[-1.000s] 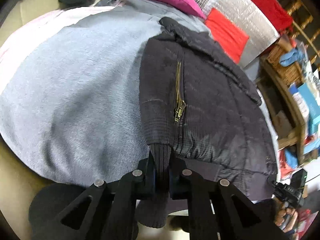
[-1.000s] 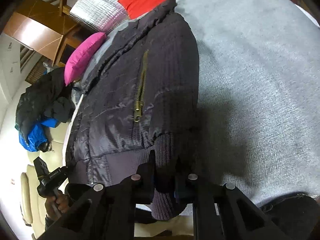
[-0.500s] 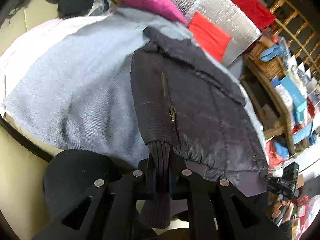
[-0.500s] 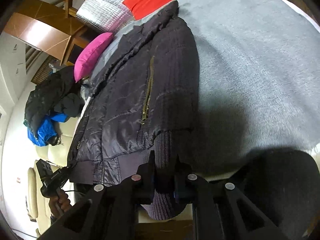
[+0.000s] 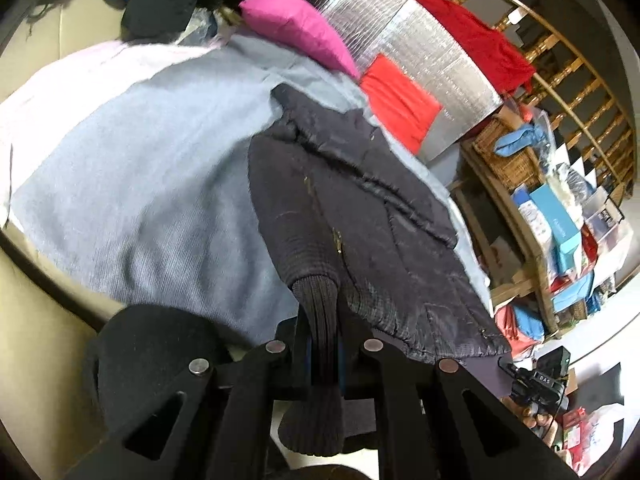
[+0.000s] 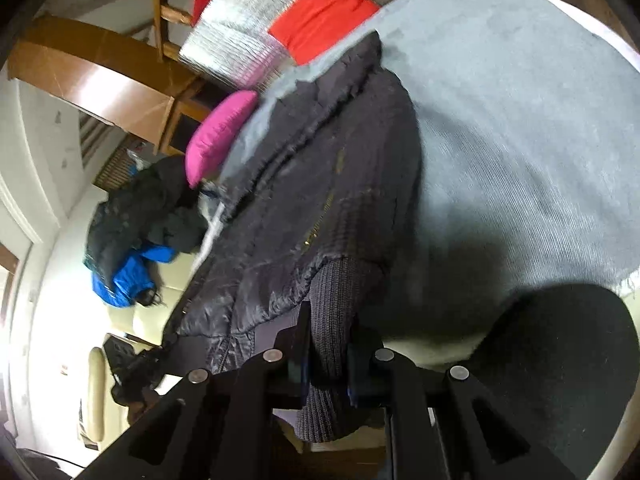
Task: Fold large clothes
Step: 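Lift the hem with both tools and fold it toward the collar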
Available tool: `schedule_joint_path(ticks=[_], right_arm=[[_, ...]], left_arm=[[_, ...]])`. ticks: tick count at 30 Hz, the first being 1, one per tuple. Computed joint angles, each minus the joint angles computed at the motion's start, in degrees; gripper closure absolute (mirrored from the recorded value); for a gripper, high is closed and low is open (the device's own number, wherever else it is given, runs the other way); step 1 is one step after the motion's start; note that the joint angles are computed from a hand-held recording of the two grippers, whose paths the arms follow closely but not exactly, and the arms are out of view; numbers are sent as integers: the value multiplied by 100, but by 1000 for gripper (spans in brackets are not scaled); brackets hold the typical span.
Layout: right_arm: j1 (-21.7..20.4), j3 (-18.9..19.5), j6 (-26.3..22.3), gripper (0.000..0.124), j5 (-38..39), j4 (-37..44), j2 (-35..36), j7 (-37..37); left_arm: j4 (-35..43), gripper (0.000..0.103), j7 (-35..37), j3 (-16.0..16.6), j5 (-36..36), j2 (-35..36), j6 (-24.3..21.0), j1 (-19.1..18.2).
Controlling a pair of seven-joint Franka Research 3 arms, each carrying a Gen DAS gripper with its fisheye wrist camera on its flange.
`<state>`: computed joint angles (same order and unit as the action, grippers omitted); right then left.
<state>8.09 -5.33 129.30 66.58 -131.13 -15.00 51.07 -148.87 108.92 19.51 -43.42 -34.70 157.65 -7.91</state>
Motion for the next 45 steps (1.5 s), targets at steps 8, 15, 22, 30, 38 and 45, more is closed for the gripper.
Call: schedule_joint_path(ticks=[8,15,22,30,38,45], right_arm=[[-24,-76,-155,110,377,77,0,-136],[-6,-81,-211,110,704,483,96,-369],[-6,-34,-214,110,860,829,263,-441],[-46,-18,-283,110,1129,1070,431,-477],[-83,44,-369,110,1317,1443,672,-490],[-135,119,-318,110,1480,1783,934,-404]], left_arm=[[116,94,154,96,-194,-144,-23,-88],[423,94,464,279,-454,-32,120,-323],[698,94,606,218,-613,180,179,-341],[1013,94,786,125,-853,457,187,-277],[1358,94,927,-96,-1102,819,235,-102],[1621,94,1062,-303,-1274,1059,266,82]])
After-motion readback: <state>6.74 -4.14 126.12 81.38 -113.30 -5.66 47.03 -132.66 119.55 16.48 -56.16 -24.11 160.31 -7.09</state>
